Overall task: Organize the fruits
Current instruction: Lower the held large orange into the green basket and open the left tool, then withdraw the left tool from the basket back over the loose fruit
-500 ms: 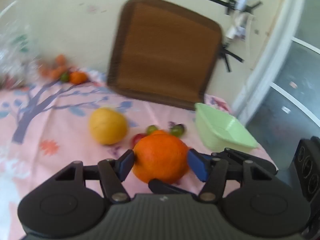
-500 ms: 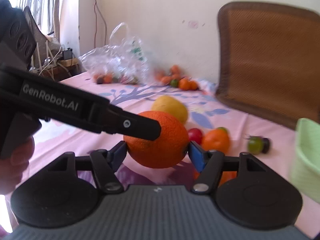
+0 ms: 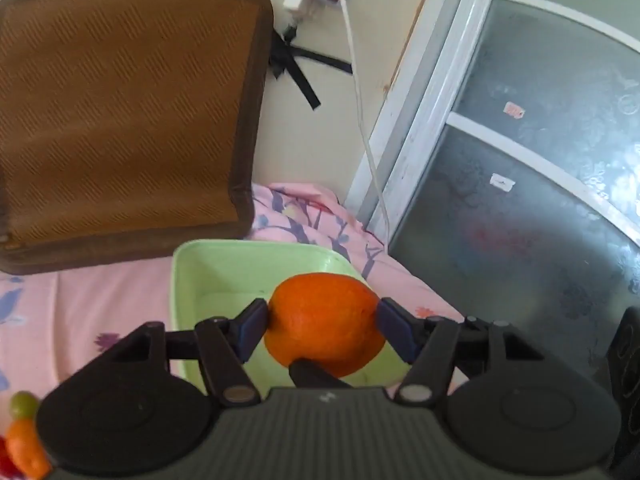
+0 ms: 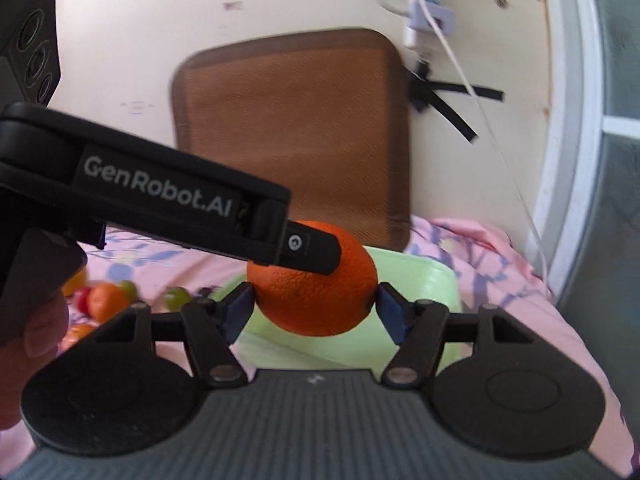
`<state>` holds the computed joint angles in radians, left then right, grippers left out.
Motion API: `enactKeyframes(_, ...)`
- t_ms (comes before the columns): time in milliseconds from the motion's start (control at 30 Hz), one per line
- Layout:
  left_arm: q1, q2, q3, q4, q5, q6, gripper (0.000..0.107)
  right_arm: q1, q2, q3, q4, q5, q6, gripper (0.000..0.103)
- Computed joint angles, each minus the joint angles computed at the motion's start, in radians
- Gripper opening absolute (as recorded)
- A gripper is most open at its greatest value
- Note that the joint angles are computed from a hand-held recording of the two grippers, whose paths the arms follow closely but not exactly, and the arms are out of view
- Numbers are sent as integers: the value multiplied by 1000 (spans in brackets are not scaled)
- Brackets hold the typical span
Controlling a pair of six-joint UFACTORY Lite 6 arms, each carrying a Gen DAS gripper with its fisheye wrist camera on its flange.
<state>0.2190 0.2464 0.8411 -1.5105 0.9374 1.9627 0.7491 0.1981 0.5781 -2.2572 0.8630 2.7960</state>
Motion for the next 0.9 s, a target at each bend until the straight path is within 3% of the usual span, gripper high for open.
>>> enactKeyframes(200,-63,61,31,-15,-77,-9,68,-7,52,-35,-17,52,75,70)
enactKeyframes(367,15,0,-13,16,2,42,66,48,65,-49,54,158,35,71)
enactKeyframes(500,256,-132,-84,134,210,84,70,157,25,-105,101,225,97,70)
enactKeyframes(633,585,-116,-32,285,406,140,74,274,2,-141,75,250,195,69)
enactKeyframes(767,814,6,96,335,398,216,75,347,28,-78,-2,144,216,58)
enactKeyframes(900,901,150,205,361,339,235,75,414,126,42,-14,76,259,53)
